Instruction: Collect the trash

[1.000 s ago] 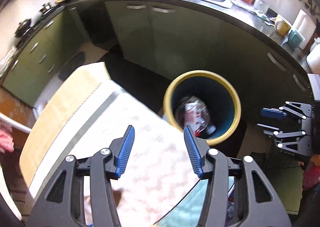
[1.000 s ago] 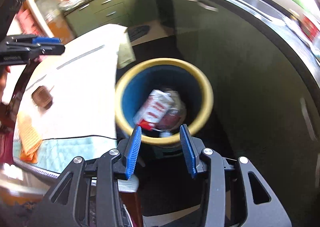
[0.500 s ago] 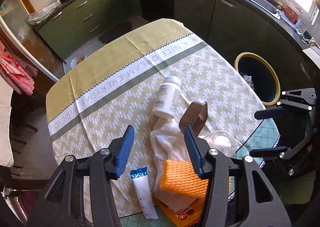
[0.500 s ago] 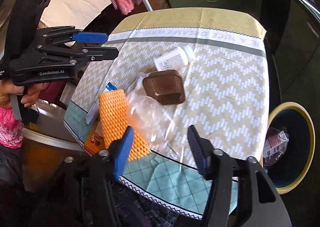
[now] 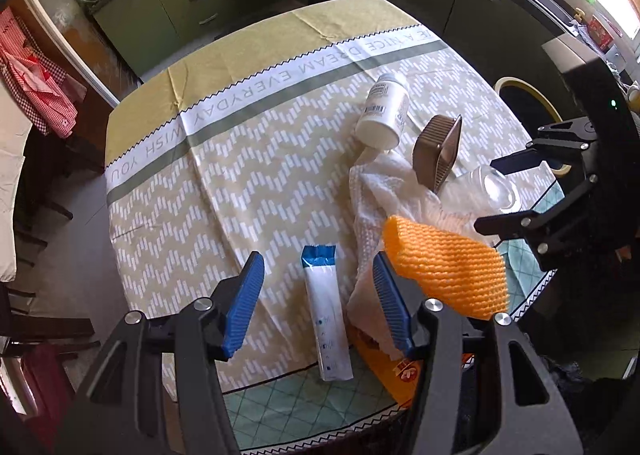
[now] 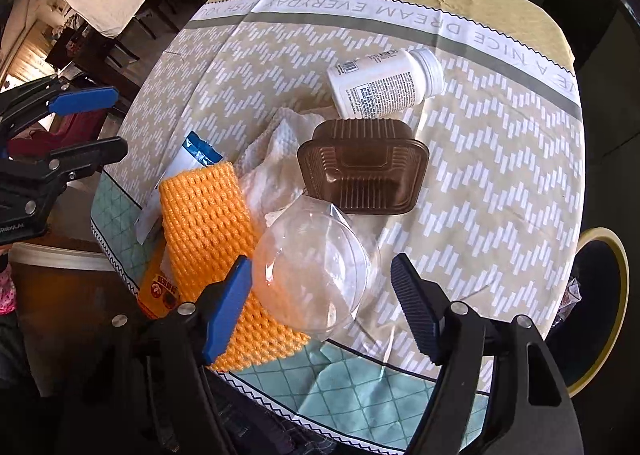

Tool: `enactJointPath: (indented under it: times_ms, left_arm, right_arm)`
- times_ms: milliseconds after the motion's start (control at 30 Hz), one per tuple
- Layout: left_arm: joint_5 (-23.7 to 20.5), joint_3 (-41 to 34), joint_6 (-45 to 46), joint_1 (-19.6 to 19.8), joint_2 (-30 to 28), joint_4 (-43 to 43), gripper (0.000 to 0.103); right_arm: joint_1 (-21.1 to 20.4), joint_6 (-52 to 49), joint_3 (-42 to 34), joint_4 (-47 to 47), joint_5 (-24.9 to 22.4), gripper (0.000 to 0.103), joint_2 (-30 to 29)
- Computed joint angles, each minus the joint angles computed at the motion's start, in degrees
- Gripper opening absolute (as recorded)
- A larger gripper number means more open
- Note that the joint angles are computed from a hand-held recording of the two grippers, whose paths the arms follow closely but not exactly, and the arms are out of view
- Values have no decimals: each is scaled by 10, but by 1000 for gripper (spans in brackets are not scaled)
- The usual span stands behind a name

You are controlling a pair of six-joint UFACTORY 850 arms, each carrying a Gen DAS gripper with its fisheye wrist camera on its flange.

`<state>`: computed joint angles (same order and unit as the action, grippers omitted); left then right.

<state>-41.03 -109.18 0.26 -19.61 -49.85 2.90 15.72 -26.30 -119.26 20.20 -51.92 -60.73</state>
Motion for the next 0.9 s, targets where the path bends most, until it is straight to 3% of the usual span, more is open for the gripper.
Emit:
enactJointPath:
  times_ms: [67, 433, 800, 900]
  left_arm:
    - [-1, 7, 2, 1, 1, -4, 55]
    - [-35, 1, -7, 0, -30, -13, 57]
    - [-71, -36, -18, 6, -80, -26, 55]
    - [-77, -39, -13, 8, -86, -34, 45]
  right_arm:
    - [0, 8, -9, 0, -5, 50, -7]
    - [-31, -27, 111, 41, 87, 49, 88]
    - [-64, -68, 169, 102, 115, 50, 127]
    - [-59, -79, 185, 103, 142, 49, 143]
